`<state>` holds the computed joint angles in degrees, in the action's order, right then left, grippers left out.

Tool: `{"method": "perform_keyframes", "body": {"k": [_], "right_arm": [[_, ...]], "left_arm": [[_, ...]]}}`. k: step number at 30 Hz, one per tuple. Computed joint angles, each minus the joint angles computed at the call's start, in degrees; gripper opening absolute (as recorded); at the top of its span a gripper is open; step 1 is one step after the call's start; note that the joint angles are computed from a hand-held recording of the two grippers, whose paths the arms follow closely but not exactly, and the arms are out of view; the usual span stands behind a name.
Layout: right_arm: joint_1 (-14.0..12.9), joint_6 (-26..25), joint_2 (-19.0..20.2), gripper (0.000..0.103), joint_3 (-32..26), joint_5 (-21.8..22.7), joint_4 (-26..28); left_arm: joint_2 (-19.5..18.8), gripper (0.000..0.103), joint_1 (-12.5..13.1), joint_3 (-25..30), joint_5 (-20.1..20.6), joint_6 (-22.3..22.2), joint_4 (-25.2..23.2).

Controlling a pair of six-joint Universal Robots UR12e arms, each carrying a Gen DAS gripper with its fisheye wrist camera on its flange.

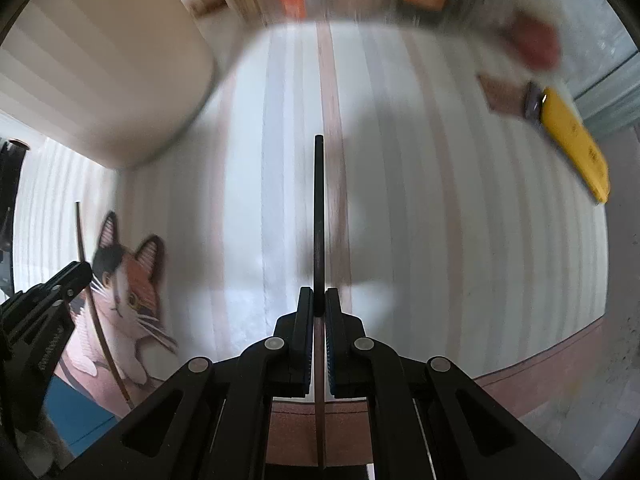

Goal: Organize utensils
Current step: 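Lift both held chopsticks upright and carry them over the beige holder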

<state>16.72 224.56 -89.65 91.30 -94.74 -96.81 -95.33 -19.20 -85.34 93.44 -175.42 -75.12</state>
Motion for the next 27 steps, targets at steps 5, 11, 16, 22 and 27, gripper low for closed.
{"method": "perform_keyframes", "body": {"k": [5, 11, 16, 22, 27], "right_arm": [[1.01, 0.55, -0.54, 0.005, -1.31, -3.72, -2.29], [2.65, -0.34, -1.51, 0.005, -2.53, -9.47, -5.16], [3.68, -2.54, -1.51, 0.005, -3.66, -13.98, -6.72], [4.32, -3.09, -1.24, 0.005, -4.67, -15.94, -9.56], [4.33, -3.5, -1.06, 0.005, -5.6, -16.4, -12.28]], "left_arm": [[1.45, 0.004, 1.18, 0.21, -0.85, -0.92, 2.86], [3.15, 0.004, 2.01, -0.44, -0.08, -0.97, 7.84], [3.64, 0.004, 3.08, -0.04, 0.74, -1.26, 9.05], [4.33, 0.004, 4.37, 1.04, 0.3, -2.13, 9.53], [4.56, 0.004, 5.43, 2.62, -1.24, -3.39, 9.26]]}}
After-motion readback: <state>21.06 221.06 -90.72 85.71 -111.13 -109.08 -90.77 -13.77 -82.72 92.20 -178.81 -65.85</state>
